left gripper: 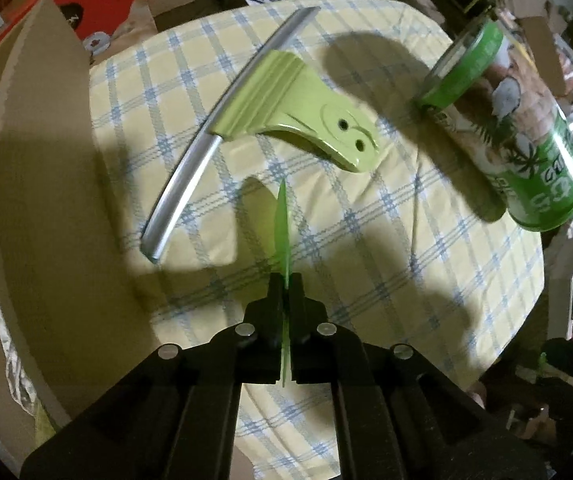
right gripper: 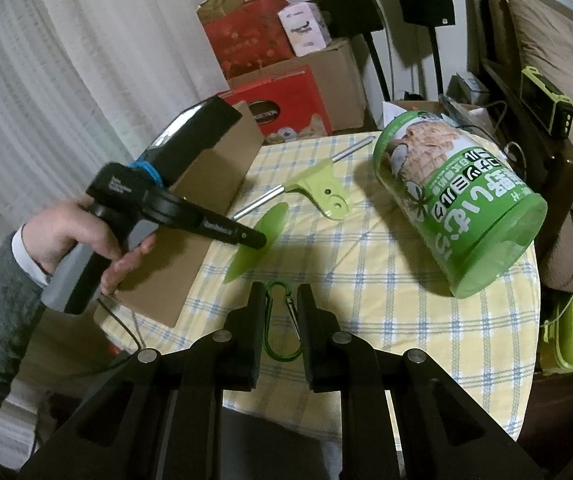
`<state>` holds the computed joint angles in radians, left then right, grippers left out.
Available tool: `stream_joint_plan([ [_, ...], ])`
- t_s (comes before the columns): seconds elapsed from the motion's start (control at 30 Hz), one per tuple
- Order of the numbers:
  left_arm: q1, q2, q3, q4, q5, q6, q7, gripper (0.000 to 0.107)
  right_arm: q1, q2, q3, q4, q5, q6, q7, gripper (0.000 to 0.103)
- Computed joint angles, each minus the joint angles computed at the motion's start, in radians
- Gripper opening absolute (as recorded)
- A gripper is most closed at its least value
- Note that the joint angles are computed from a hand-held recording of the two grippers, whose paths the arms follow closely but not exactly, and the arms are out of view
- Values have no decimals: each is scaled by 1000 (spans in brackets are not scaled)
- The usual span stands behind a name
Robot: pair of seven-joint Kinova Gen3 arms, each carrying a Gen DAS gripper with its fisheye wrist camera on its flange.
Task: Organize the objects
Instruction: 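Lift the shoehorn with the left tool while the right tool lifts the carabiner, then carry the shoehorn and carabiner over the box with both tools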
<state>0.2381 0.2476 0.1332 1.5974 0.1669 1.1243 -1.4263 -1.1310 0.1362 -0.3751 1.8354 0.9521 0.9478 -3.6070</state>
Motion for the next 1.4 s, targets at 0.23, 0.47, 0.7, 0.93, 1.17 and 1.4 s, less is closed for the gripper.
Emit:
stream_joint_plan([
  [0.23, 1, -56, 2, 52, 15, -73, 24, 2, -4, -5, -5, -2, -13, 27, 2, 15],
  [0.47, 11, -212, 8, 146, 15, -171, 49, 2, -18, 5, -10, -45, -6, 92, 34, 15],
  [0.7, 15, -394, 14, 282, 76, -314, 69, 2, -92, 58, -3, -147, 31, 264, 87, 15],
  [0.93, 11, -518, -13, 332, 108, -309, 68, 2, -143, 75, 34, -204, 56, 285, 130, 15],
  [1.17, -26, -614, -36, 368, 103, -283, 103, 2, -91, 57, 25, -206, 80, 122, 134, 15],
  [1.4, -79, -702, -28, 405, 54, -276, 187, 2, -110, 112, 59, -303, 71, 110, 210, 15],
])
